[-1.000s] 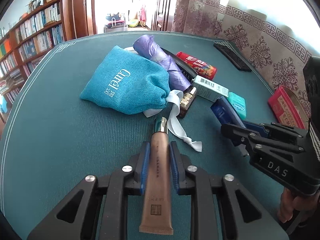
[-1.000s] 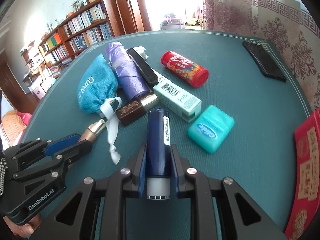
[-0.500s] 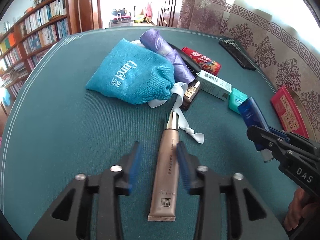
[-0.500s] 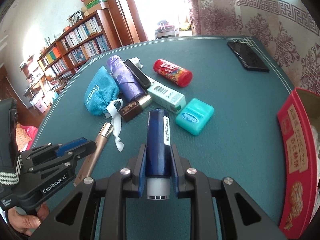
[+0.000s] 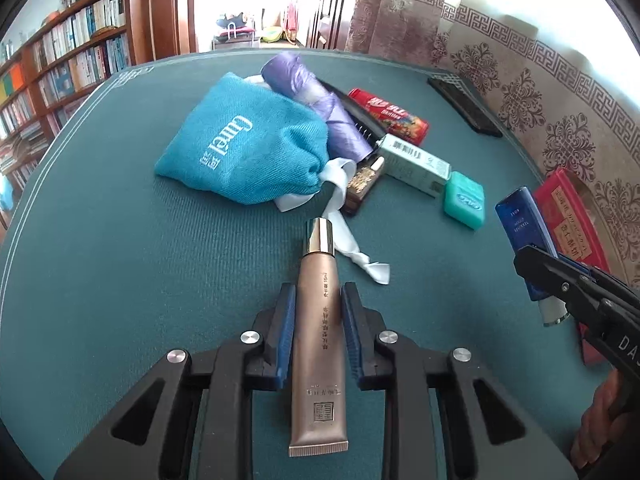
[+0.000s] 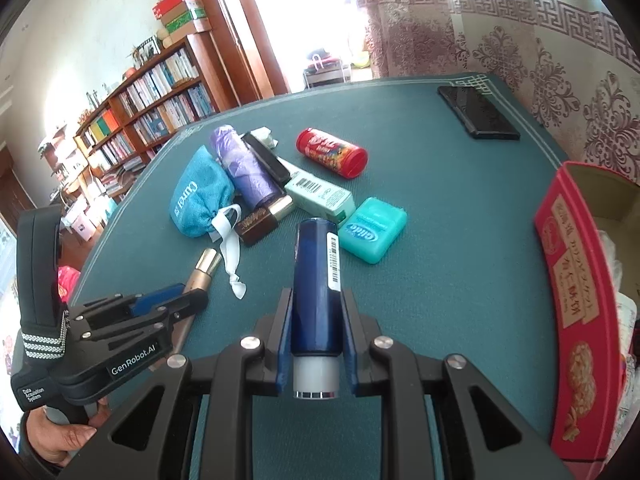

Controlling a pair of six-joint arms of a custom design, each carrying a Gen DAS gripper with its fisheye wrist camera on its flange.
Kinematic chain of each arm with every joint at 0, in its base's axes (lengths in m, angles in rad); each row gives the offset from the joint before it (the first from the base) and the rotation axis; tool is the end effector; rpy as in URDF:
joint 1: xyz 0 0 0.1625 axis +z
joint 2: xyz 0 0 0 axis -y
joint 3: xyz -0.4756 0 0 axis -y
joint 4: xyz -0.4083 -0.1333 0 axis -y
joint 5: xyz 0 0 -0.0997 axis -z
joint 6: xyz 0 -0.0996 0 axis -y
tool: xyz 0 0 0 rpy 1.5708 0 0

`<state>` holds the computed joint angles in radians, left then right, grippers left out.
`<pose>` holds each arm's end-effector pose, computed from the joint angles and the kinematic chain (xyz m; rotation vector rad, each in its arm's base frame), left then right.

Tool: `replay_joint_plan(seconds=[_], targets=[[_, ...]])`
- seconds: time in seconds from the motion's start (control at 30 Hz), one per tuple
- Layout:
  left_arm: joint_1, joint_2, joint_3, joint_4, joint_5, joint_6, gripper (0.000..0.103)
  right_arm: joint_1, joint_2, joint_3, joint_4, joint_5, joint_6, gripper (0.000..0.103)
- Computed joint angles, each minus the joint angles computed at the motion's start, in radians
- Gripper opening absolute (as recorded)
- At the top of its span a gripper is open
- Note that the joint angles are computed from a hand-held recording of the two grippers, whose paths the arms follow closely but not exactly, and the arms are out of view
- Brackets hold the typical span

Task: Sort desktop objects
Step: 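Carry the beige tube and blue bottle to the red box with both tools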

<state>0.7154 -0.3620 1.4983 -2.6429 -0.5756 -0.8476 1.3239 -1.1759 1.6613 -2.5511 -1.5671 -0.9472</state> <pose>-0.3957 -0.6311 -0.0999 0.0489 2.2908 -0.8877 -0.0364 -0.6912 0.3707 0.9642 -2.6363 0.5894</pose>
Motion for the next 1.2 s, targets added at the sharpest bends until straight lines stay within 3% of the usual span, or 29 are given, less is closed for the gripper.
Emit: replay_joint_plan(seconds=[0.67, 1.2], targets=[[-0.068, 0.144, -0.251, -0.045, -0.052, 0.276, 0.025, -0.087, -0.097, -0.005, -0.068, 0.107, 0.057, 0.024], [-0.095, 0.300, -0.543, 0.049, -0.134, 0.436, 0.025, -0.184, -0.093, -0.115, -0.124, 0.091, 0.167, 0.024]])
